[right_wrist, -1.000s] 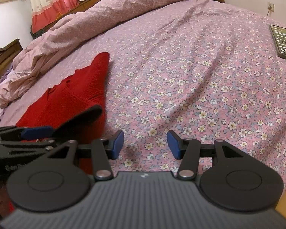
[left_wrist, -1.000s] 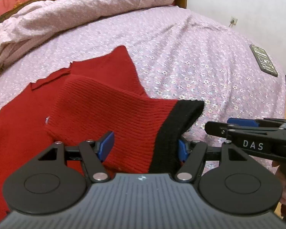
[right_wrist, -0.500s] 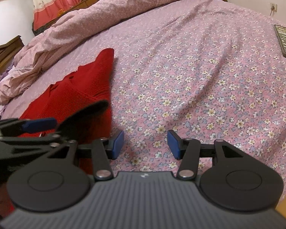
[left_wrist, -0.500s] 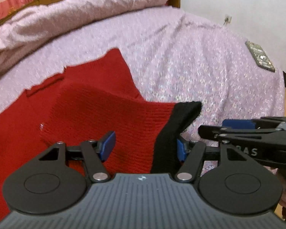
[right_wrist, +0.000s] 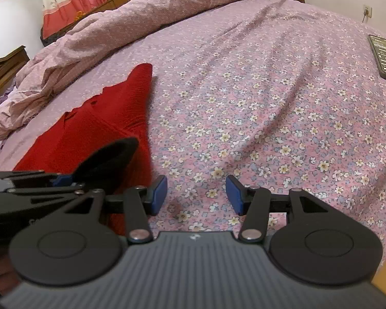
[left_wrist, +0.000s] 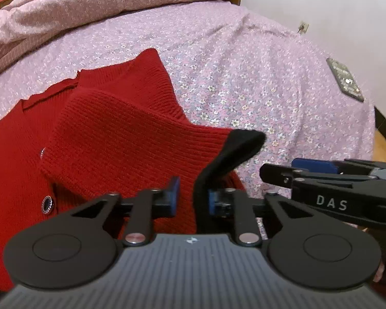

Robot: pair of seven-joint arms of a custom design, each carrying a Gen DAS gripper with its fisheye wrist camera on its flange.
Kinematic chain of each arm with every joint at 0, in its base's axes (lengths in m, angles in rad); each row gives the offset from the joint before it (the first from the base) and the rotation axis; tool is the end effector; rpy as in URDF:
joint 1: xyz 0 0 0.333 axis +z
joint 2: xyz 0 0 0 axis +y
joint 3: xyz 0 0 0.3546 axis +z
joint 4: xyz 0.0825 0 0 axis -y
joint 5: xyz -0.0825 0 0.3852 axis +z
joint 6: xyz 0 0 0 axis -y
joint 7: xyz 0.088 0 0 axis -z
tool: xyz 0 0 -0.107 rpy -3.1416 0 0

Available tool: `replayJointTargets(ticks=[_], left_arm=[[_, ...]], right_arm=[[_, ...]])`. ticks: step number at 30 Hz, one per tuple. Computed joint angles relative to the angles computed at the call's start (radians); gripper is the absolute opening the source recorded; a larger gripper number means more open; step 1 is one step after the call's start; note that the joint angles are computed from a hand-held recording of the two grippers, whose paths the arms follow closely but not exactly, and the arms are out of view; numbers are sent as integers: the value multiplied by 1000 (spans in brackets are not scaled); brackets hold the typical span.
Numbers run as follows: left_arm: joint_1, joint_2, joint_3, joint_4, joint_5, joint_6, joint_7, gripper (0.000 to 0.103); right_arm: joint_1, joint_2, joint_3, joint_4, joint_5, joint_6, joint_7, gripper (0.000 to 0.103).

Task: Fold small clothes
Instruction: 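Grasp the black cuff of the folded sleeve with the left tool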

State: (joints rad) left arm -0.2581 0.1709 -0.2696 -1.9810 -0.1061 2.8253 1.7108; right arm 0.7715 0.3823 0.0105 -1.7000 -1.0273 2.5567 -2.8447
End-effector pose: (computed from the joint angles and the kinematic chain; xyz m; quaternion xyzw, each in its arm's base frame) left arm 0.5634 -0.3106 0.5004 -0.4565 0.8238 -0.3050 0.1410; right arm 0.4951 0.5075 0.4537 -0.5275 0.7424 -0.2021 0.3601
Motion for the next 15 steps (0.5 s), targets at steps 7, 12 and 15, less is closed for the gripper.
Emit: replayJointTargets(ticks=[7,12,15], left_arm=[[19,-47,18,-31,-27,43,-43,12],[35,-78,47,-51,10,85,-96,12],[54,-98,62,-62,23,94,-125,12]], right_arm=[[15,-5,-6,5,-30,-30,43,53],[12,-3,4,20,-46,-42,37,53],[11,4,8,33,-42,-45,23,53]])
